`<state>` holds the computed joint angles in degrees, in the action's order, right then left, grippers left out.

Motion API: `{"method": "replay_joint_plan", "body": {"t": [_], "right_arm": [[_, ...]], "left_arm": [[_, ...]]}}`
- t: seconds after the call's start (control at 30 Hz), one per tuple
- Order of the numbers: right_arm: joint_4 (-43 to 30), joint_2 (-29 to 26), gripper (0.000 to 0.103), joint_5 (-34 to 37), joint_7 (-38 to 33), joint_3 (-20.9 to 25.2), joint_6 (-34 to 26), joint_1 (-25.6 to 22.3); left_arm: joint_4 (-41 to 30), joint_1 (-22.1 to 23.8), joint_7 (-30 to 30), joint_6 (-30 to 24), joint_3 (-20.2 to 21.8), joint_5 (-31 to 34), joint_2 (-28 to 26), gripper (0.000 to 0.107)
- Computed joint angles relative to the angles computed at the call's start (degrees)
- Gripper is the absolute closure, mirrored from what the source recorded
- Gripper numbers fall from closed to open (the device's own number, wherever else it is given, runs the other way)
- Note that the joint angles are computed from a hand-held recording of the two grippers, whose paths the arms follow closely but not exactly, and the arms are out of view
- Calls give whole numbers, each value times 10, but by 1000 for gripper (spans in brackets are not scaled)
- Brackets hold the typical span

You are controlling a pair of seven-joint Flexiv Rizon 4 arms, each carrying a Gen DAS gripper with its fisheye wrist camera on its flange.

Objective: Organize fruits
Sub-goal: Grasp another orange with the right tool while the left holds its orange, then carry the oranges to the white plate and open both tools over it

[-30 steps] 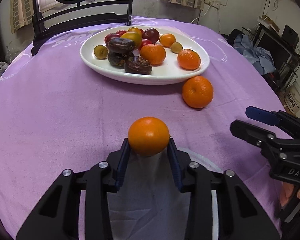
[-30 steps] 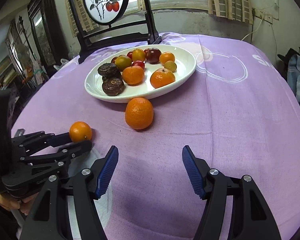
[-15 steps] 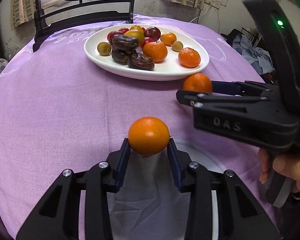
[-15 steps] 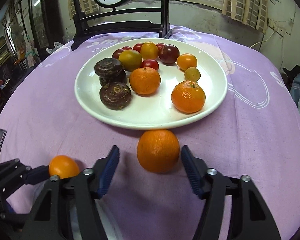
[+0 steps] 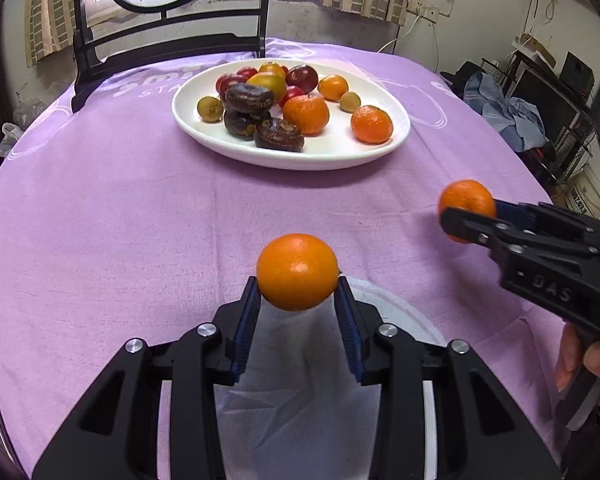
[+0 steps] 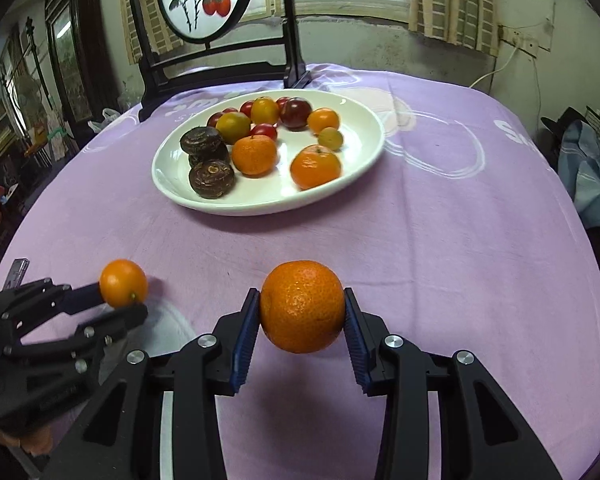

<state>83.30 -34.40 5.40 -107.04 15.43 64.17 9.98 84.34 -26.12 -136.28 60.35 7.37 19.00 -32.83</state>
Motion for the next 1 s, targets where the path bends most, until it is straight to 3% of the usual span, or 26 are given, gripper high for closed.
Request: {"method": "replay_joint_plan", "body": {"t": [0.3,0.53,0.73,1.0], "right_arm": [[8,33,62,70,-62,36,13,-53],[-18,33,62,99,-101,41,8,-50],[-78,1,62,90,-102,32,-5,-23],[-226,-95,62,60,-55,13,-66,20]], "left_arm": [[-16,-13,-1,-22,0,33,26,69],[-69,-2,34,-50,-10,39,20,70],[-145,10,63,-78,-5,36,-15,70],[-259,43,112,-121,-3,-9,-97,70]]}}
